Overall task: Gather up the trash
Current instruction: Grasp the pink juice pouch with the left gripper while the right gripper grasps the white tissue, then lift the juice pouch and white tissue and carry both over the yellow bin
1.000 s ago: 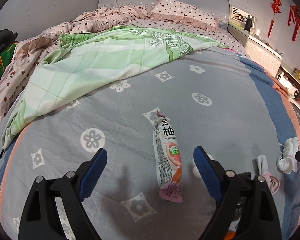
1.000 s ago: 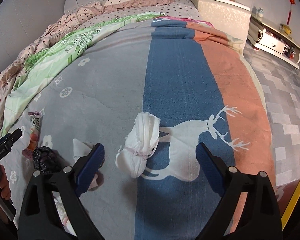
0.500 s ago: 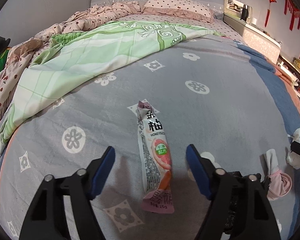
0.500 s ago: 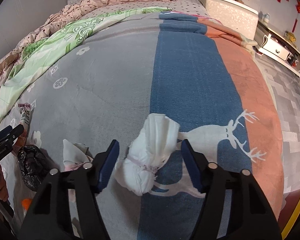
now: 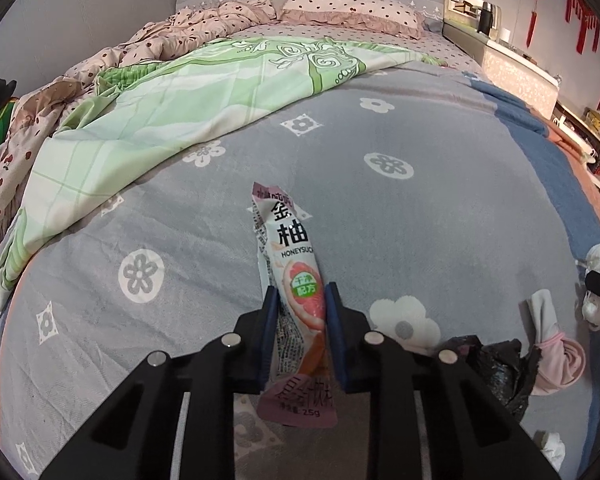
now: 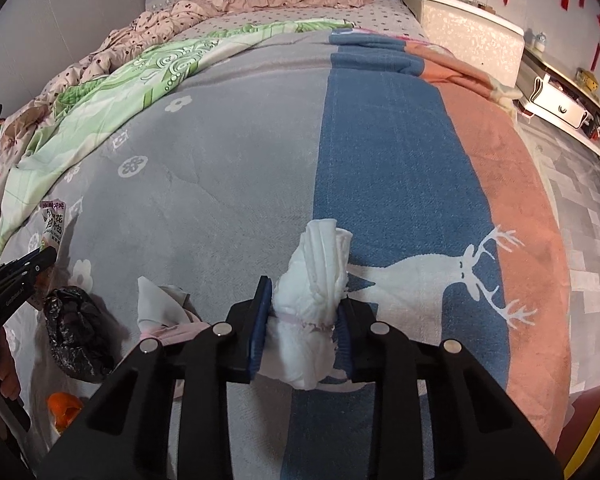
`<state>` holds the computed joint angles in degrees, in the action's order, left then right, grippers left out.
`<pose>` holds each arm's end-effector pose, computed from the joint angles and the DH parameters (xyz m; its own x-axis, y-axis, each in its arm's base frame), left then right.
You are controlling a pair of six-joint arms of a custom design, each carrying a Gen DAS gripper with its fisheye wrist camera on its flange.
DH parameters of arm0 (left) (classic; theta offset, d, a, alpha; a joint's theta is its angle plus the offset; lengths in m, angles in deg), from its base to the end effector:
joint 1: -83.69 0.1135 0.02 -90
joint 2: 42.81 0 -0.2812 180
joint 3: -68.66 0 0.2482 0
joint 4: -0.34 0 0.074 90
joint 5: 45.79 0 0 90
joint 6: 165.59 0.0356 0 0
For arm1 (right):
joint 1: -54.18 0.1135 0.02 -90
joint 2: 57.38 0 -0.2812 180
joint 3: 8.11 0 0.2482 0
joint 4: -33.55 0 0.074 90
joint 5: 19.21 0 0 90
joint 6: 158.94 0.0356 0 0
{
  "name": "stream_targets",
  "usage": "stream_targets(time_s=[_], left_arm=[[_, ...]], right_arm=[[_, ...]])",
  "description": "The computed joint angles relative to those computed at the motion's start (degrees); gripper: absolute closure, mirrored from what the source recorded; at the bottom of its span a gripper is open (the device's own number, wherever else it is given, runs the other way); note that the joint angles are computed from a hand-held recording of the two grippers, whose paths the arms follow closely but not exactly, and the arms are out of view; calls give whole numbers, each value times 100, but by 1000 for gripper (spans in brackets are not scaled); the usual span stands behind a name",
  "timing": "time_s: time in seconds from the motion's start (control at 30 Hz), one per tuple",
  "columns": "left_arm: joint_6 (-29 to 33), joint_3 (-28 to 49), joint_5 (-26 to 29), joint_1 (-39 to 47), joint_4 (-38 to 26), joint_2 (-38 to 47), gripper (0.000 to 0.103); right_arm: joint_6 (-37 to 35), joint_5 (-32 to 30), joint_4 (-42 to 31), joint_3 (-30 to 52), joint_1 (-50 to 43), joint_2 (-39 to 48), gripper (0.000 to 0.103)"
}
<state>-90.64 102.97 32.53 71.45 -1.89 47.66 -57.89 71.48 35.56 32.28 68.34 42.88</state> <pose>0.2142 -0.0391 0.0958 -0.8307 -0.0800 -0.5509 -0.1158 0.9928 0.0304 0.2454 0.0615 0.0827 -0.8515 -0.0172 -0.5241 -0.0766 0.9928 0.0920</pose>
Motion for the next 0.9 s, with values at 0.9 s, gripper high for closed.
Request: stream_targets(time_s=[0.9], left_arm=[[-1191,663,-737,-1932,-4264,-4203,81]], right_arm=[[-461,-963,-4666,-73,-1105,-5790,75]])
